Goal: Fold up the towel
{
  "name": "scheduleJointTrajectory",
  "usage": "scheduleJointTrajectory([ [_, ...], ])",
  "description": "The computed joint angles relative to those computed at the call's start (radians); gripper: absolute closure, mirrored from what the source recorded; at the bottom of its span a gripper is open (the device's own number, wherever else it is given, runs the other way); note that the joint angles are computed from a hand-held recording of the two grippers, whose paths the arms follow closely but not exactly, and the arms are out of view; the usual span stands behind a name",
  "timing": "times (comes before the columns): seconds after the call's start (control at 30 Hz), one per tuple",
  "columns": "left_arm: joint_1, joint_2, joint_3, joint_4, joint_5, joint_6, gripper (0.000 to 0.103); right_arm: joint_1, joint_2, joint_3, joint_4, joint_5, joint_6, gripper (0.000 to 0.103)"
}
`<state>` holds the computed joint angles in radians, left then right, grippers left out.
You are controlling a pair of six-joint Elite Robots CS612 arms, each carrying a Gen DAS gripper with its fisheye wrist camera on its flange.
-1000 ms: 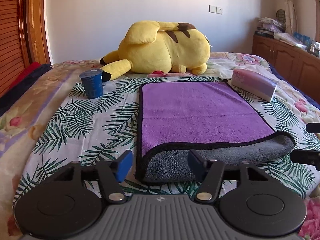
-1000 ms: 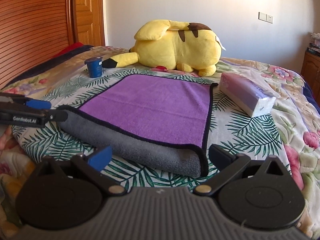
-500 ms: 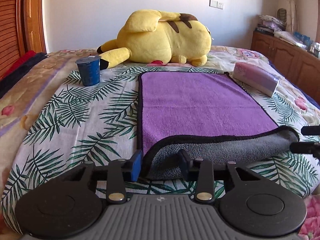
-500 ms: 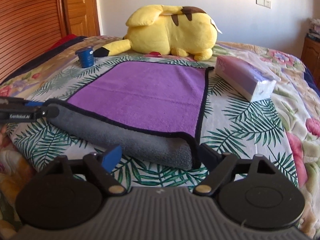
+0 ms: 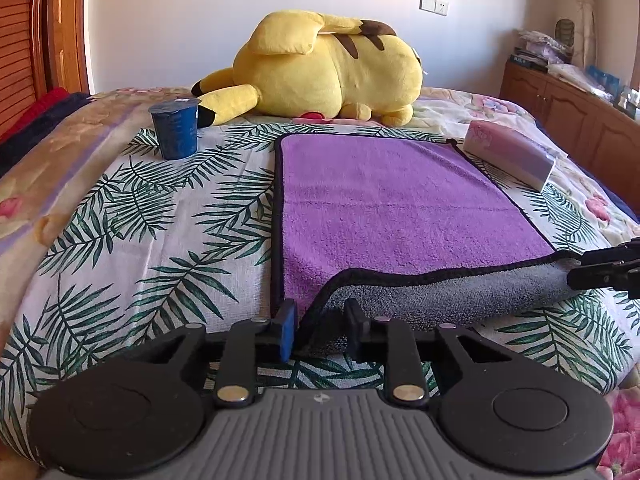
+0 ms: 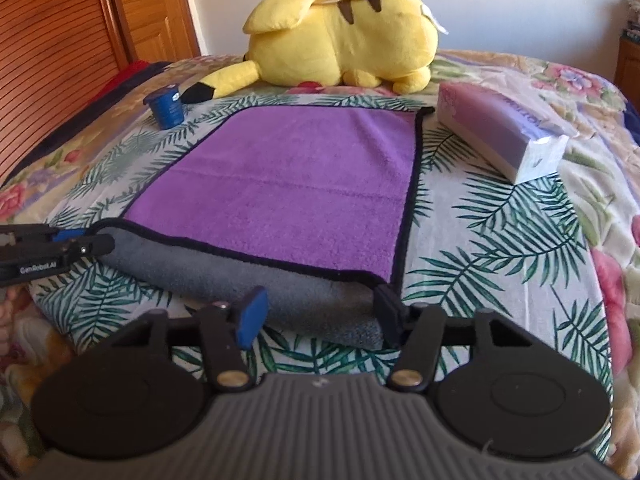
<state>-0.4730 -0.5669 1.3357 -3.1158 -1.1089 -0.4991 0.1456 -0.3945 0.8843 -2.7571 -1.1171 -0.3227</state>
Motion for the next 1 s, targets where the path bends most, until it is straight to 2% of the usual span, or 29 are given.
scheduleJointTrajectory([
  [0.1,0.002,0.001,-0.002,0.01,-0.01,-0.007,0.099,0.003,-0.007,0.003,0.027,-0.004,-0.032,0.052],
  [0.2,0.001,0.002,-0.003,0.013,-0.011,-0.006,0.099,0.006,-0.007,0.001,0.032,-0.03,-0.037,0.052],
  [0.43,0.002,0.004,-0.004,0.016,-0.014,-0.005,0.098,0.005,0.008,-0.024,-0.007,-0.074,-0.011,0.052],
  [0.57,0.002,0.004,-0.004,0.016,-0.013,-0.003,0.098,0.006,0.024,-0.055,0.009,-0.094,-0.005,0.051],
  [0.73,0.002,0.004,-0.005,0.016,-0.013,-0.003,0.098,-0.001,0.037,-0.091,0.092,-0.05,-0.001,0.052],
  [0.8,0.001,0.004,-0.005,0.016,-0.012,-0.002,0.098,-0.004,0.038,-0.102,0.132,-0.026,-0.005,0.057],
  [0.9,0.002,0.004,-0.004,0.016,-0.013,-0.001,0.098,-0.008,0.032,-0.099,0.157,-0.01,-0.013,0.073],
  [1.0,0.001,0.004,-0.005,0.016,-0.012,0.0,0.098,-0.011,0.026,-0.09,0.167,-0.001,-0.028,0.077],
])
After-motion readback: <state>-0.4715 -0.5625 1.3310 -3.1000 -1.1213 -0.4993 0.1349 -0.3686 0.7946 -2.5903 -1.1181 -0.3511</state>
